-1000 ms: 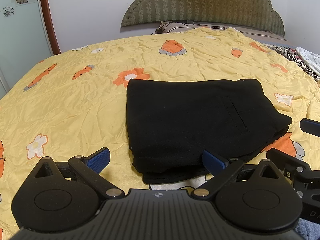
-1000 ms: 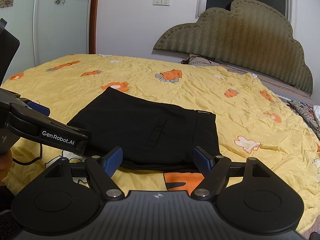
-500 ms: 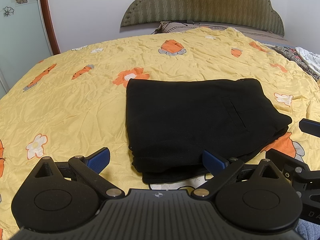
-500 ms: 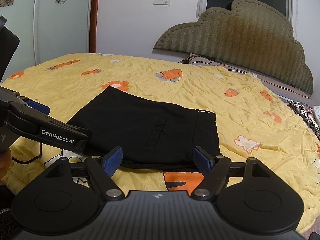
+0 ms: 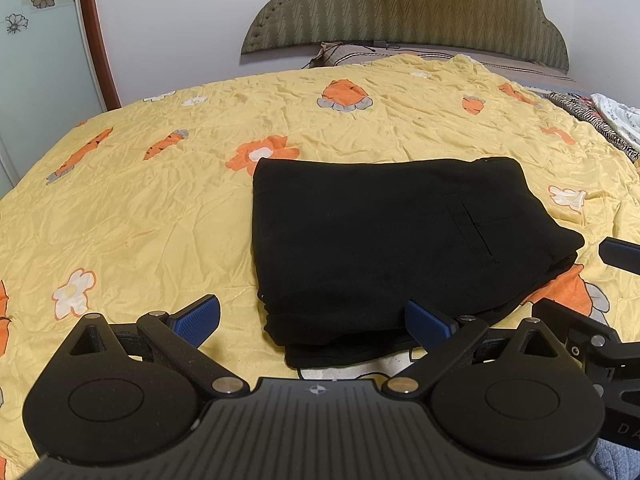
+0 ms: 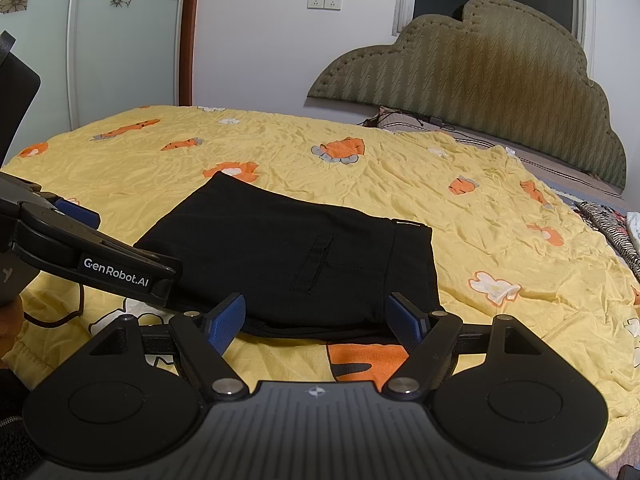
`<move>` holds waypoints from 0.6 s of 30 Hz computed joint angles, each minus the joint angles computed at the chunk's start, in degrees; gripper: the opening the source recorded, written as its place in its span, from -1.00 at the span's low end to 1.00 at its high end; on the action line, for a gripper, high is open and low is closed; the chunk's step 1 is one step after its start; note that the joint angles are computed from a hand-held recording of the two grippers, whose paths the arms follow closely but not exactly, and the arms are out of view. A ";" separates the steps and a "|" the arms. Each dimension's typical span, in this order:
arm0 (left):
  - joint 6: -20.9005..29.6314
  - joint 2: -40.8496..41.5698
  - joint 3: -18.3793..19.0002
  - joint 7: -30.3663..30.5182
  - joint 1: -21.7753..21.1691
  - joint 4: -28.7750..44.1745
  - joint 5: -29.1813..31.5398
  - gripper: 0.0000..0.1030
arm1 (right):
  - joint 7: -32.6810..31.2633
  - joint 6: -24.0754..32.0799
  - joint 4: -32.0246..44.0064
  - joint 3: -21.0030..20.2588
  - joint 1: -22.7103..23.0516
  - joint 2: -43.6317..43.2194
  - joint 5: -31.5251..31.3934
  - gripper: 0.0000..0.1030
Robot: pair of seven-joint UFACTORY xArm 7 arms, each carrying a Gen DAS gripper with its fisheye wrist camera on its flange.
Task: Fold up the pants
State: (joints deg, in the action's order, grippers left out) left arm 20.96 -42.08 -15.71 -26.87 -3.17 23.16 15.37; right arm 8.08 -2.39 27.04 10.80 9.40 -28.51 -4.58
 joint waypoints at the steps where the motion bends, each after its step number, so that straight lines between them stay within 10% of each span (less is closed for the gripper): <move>1: 0.04 0.01 0.00 -0.03 -0.01 0.04 0.01 0.95 | 0.02 0.02 0.02 0.01 -0.01 -0.01 -0.02 0.50; 18: 0.17 0.01 -0.03 -0.23 -0.08 0.10 0.17 0.95 | -0.59 0.04 -0.22 -0.92 0.72 -0.19 0.00 0.50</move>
